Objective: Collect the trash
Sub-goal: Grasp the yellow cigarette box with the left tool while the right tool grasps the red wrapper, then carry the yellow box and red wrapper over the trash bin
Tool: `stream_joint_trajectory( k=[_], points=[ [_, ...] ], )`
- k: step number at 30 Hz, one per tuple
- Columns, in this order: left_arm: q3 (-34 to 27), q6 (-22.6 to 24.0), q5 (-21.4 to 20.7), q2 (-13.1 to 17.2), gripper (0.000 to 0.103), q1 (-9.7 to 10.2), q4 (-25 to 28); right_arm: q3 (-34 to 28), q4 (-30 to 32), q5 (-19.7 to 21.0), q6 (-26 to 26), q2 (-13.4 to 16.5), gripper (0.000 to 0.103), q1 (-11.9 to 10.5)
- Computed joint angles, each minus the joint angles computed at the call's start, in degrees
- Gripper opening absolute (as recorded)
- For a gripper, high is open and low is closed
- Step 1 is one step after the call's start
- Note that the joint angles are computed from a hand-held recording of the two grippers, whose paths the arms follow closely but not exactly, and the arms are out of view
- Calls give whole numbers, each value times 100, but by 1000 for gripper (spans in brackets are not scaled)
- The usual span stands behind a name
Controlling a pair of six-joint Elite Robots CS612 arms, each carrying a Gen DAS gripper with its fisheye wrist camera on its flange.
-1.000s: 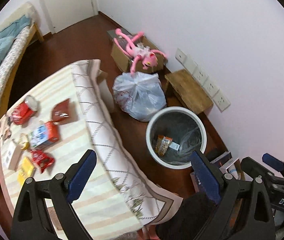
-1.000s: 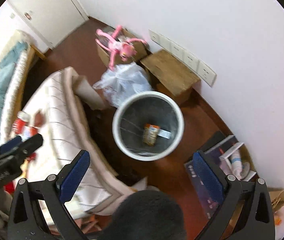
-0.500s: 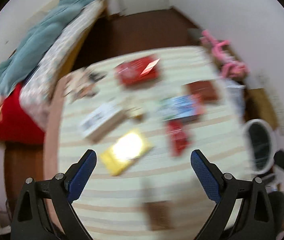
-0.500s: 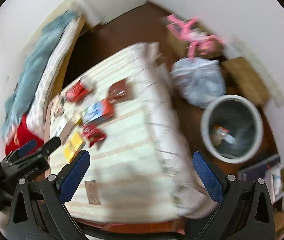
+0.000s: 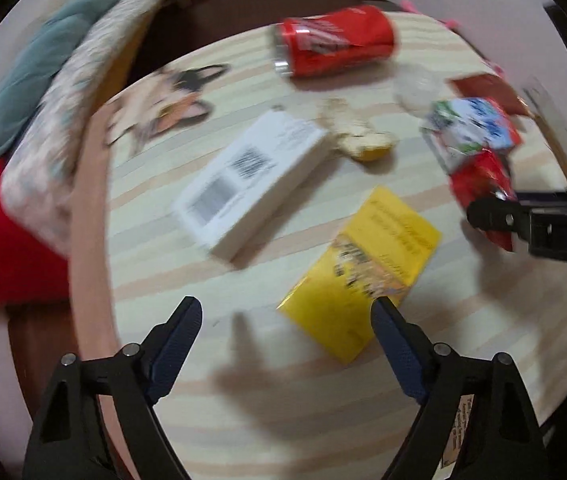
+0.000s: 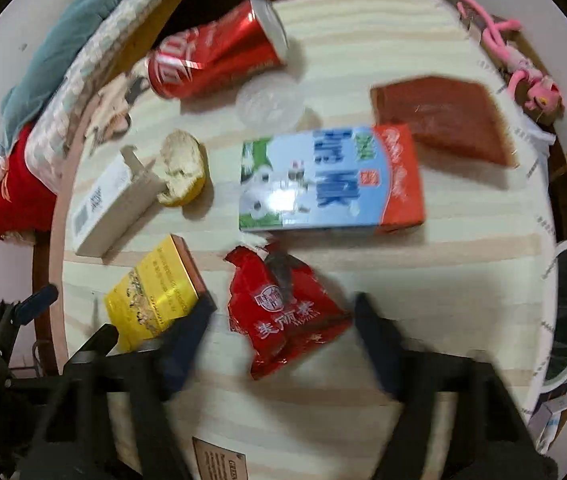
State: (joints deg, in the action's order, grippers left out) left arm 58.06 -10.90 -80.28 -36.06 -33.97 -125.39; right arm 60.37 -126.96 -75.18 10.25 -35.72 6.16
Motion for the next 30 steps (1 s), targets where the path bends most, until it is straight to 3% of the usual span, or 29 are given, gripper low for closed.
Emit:
stream_joint_trajectory(
  k=[1,4,7,8,9,10,14,17,19,20,25,30],
  points=[
    [-73,179,-94,44,86,5,28,48,-49,-29,41,-23,48,-8],
    [-354,852,-332,218,86,-1,250,291,-93,-52,274,-172,47,-78],
    [-592,1245,-345,363,86,-26,522,528,-123,14,475,-321,47,-172],
    [-652,1336,-352,397,82,-38,595,591,-102,31,521,-369,47,-198],
    [-675,1347,-418,406,71,-40,630,659,-104,74,575,-411,47,-223],
    [-684,1332,-537,404,61,-31,619,737,-152,112,619,-450,47,-244],
    [-737,799,-653,393,61,-60,895,865,-154,115,661,-515,47,-275],
    [-800,-479,-930,371,61,-5,1364,850,-13,88,632,-513,47,-252],
    [-623,-984,-1222,283,61,41,1211,761,234,95,530,-486,47,-229],
    [-526,-1042,-1221,241,62,37,1087,740,313,113,483,-481,47,-224],
    [-166,-353,-655,99,63,-123,720,654,320,-90,395,-436,48,-151],
    [-19,-319,-675,28,57,-119,570,591,324,-278,306,-411,47,-98]
  ],
)
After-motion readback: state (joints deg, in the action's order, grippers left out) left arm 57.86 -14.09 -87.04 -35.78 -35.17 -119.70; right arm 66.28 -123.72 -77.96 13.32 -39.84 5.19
